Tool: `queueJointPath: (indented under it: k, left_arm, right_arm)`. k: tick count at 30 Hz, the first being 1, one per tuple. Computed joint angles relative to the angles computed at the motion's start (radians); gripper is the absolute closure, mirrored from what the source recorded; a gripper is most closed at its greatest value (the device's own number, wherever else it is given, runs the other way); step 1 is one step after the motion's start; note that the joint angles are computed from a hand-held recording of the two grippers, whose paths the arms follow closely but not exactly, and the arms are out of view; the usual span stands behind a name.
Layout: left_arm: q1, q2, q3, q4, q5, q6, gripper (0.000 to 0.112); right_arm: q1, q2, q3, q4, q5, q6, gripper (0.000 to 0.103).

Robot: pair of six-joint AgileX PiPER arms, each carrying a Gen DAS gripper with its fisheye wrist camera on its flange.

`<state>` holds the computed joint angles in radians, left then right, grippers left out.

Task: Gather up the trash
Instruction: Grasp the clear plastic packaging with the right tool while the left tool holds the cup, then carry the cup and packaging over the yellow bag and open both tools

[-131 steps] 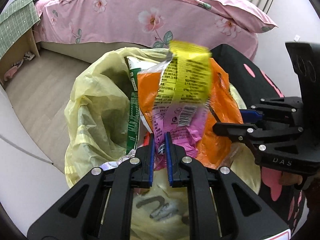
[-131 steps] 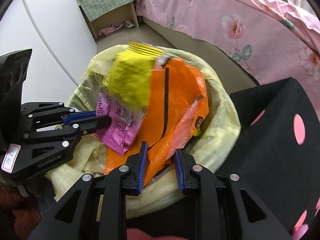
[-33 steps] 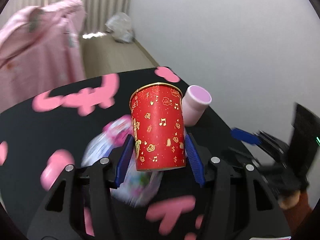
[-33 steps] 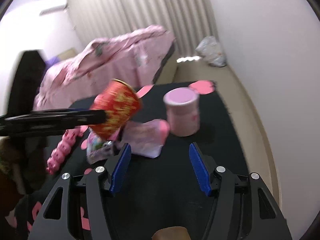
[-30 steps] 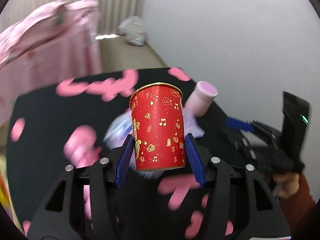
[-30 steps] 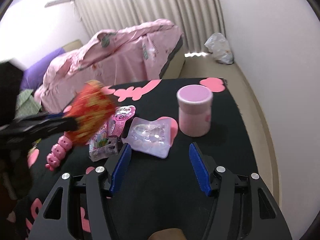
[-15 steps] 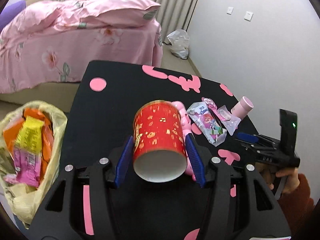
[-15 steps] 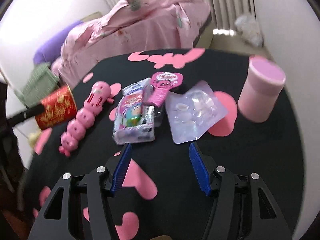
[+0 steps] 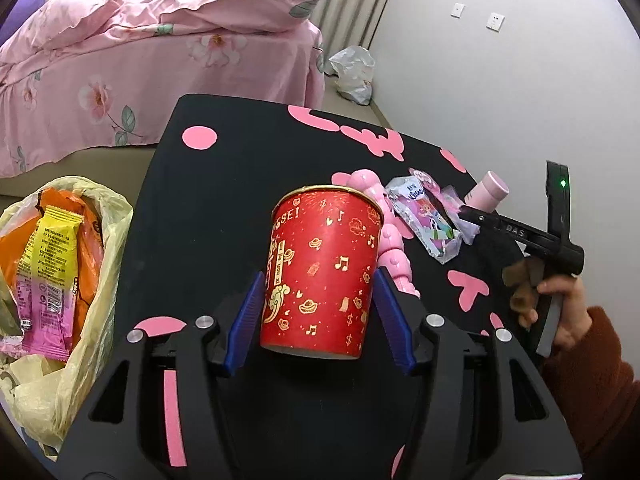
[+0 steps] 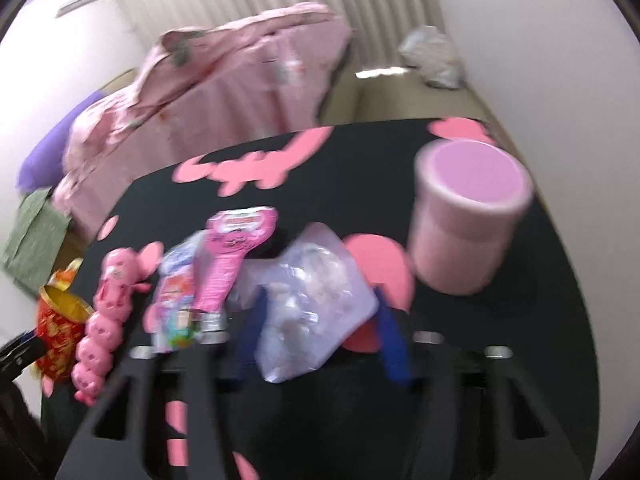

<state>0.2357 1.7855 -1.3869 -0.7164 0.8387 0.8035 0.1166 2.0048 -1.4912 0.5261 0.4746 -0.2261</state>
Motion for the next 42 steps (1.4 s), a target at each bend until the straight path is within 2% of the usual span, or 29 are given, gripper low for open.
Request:
queueJointPath:
  k: [3,5,8,11,15,18,25,32,36,42]
  left_arm:
    - [0.001,0.016,-0.020,0.009,0.032,-0.020,0.056]
    - [0.000,0.019,-0.022,0.014,0.043,-0.019,0.056]
    - [-0.004,0.020,-0.017,0.021,0.042,-0.020,0.055]
    - [-0.003,0.018,-0.011,0.016,0.041,-0.025,0.055]
    - [0.022,0.012,-0.005,-0.017,0.060,-0.010,0.057]
    - [0.055,-0.030,0.022,-0.052,0.060,0.029,0.058]
    - [0.181,-0.162,0.094,-0.136,0.056,0.143,0.058]
    - [0.354,-0.237,0.109,-0.185,0.092,0.222,0.058]
    - [0.449,-0.247,0.118,-0.203,0.093,0.259,0.058]
    - [0.560,-0.186,0.082,-0.214,0.107,0.264,0.057]
  right_arm:
    - [0.033,-0.023,0.018,-0.052,-0.005,0.037,0.098]
    - [0.048,-0.075,0.079,-0.082,-0.038,0.057,0.100]
    - [0.075,-0.181,0.191,-0.170,-0.104,0.146,0.101]
    - [0.107,-0.273,0.272,-0.382,-0.155,0.354,0.101]
    - [0.128,-0.385,0.343,-0.479,-0.185,0.480,0.101]
    - [0.153,-0.428,0.346,-0.491,-0.175,0.501,0.101]
    - [0.326,-0.438,0.237,-0.689,-0.104,0.662,0.101]
    - [0.529,-0.344,0.022,-0.862,0.006,0.768,0.101]
    - [0.622,-0.265,-0.114,-0.903,0.078,0.765,0.101]
    - [0.693,-0.110,-0.357,-0.853,0.194,0.682,0.101]
